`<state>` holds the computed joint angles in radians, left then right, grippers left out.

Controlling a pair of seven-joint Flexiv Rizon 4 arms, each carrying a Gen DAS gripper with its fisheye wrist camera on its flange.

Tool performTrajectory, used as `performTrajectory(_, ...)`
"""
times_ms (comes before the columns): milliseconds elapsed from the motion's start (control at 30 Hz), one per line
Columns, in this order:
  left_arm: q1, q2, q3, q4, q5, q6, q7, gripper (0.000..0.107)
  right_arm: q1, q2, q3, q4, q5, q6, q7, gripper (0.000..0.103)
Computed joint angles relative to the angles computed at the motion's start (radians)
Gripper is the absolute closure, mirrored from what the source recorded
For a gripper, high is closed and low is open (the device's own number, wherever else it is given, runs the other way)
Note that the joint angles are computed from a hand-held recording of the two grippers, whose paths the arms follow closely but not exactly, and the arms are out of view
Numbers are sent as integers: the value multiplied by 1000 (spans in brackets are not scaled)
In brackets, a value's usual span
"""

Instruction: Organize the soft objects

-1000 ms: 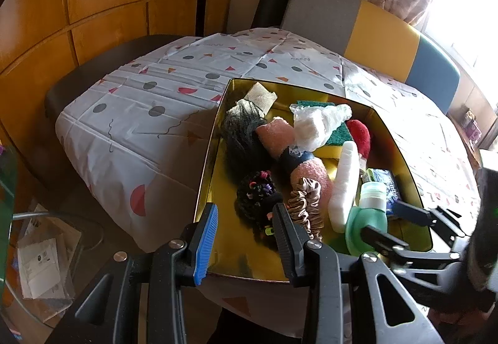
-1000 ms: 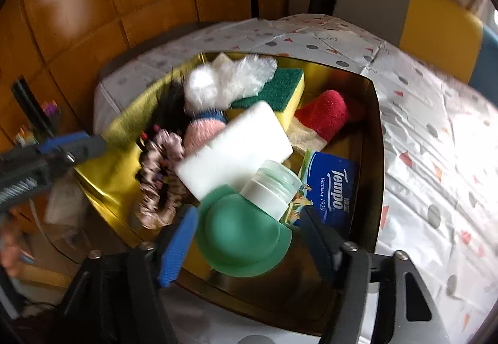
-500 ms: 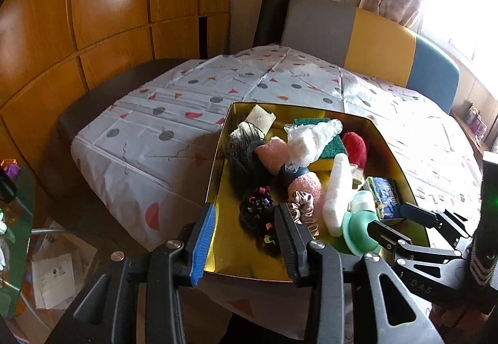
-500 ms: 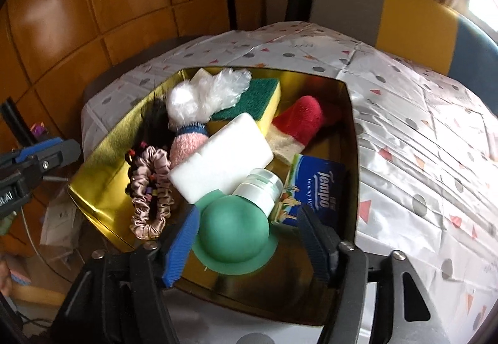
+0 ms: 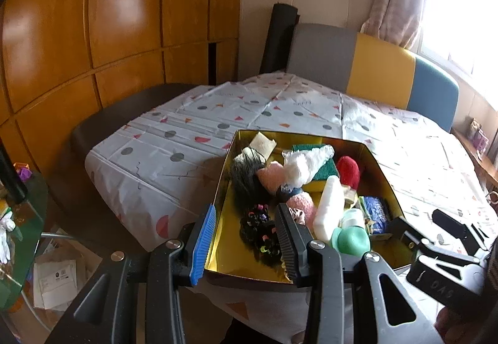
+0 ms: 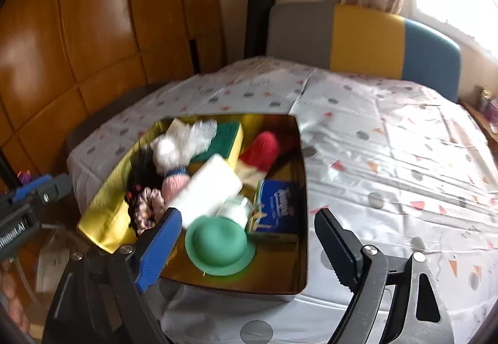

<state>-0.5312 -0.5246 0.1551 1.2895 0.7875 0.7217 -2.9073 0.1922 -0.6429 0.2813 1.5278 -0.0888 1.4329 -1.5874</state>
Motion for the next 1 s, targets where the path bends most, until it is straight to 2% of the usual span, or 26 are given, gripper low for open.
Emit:
performTrajectory(167,-10,4,1,-1,16,-11,-6,67,19,18,-31,27,-13,51,29,15)
performTrajectory(1000,-6,10,-8,4,27,-20,-16,67,10,20,-18,48,-53,62,64,14)
